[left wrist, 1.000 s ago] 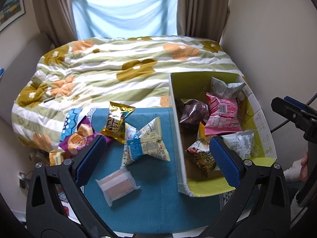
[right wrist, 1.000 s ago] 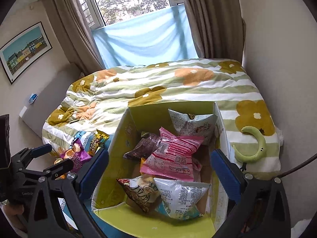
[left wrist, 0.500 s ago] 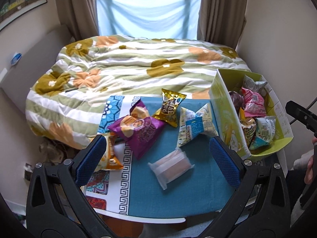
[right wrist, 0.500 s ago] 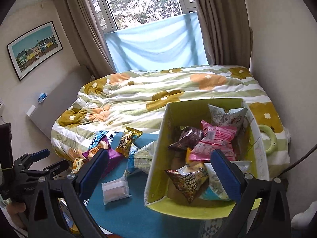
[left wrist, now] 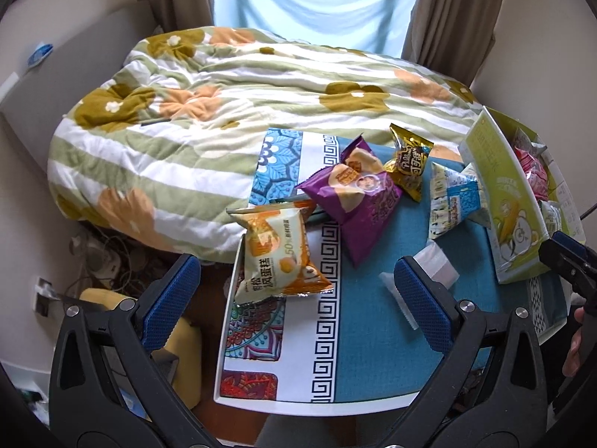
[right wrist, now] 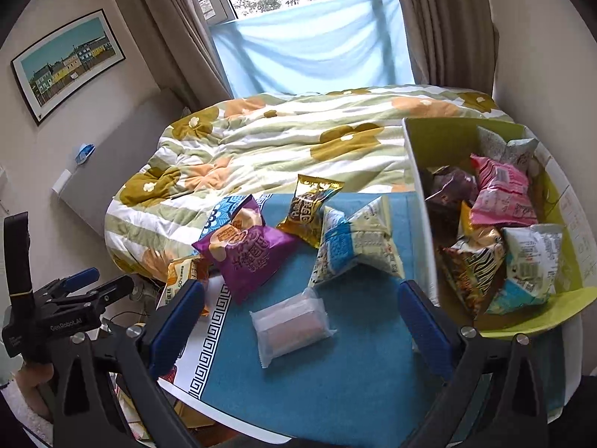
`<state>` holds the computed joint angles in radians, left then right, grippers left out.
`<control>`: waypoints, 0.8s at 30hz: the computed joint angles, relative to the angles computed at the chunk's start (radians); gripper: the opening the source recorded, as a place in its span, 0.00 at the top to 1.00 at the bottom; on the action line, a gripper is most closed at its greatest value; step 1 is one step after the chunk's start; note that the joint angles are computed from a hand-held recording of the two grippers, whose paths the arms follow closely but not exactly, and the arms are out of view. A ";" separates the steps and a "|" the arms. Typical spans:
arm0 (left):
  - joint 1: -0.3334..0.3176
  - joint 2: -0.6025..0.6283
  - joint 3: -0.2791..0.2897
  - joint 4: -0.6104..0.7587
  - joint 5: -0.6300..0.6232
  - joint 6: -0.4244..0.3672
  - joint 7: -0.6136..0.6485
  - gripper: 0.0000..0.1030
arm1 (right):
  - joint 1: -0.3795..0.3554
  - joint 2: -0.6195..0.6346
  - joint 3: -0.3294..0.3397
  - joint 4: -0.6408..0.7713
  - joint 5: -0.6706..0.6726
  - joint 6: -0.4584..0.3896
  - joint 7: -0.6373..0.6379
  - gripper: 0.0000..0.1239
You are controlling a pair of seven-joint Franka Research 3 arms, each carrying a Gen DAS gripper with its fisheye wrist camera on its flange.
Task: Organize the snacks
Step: 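Grasp the orange-white sponge cake bag with the left gripper while the right gripper grasps the white wrapped pastry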
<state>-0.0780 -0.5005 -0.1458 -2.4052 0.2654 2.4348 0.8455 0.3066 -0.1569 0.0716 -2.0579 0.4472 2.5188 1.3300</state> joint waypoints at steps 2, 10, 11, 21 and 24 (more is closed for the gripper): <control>-0.002 0.008 0.023 -0.033 -0.013 0.043 0.019 0.00 | 0.007 0.012 0.020 -0.021 -0.030 0.024 0.027 0.18; 0.036 0.097 0.004 -0.081 0.025 0.163 0.011 0.01 | 0.050 0.058 0.048 -0.102 -0.081 0.120 0.056 0.18; 0.043 0.116 -0.005 -0.074 0.041 0.162 0.002 0.03 | 0.053 0.065 0.049 -0.106 -0.090 0.124 0.052 0.18; 0.051 0.267 -0.017 0.008 0.119 0.119 -0.061 0.12 | 0.062 0.145 0.043 -0.069 -0.099 0.102 0.019 0.17; 0.054 0.295 -0.021 0.038 0.161 0.098 -0.086 0.12 | 0.062 0.165 0.043 -0.049 -0.095 0.093 -0.004 0.18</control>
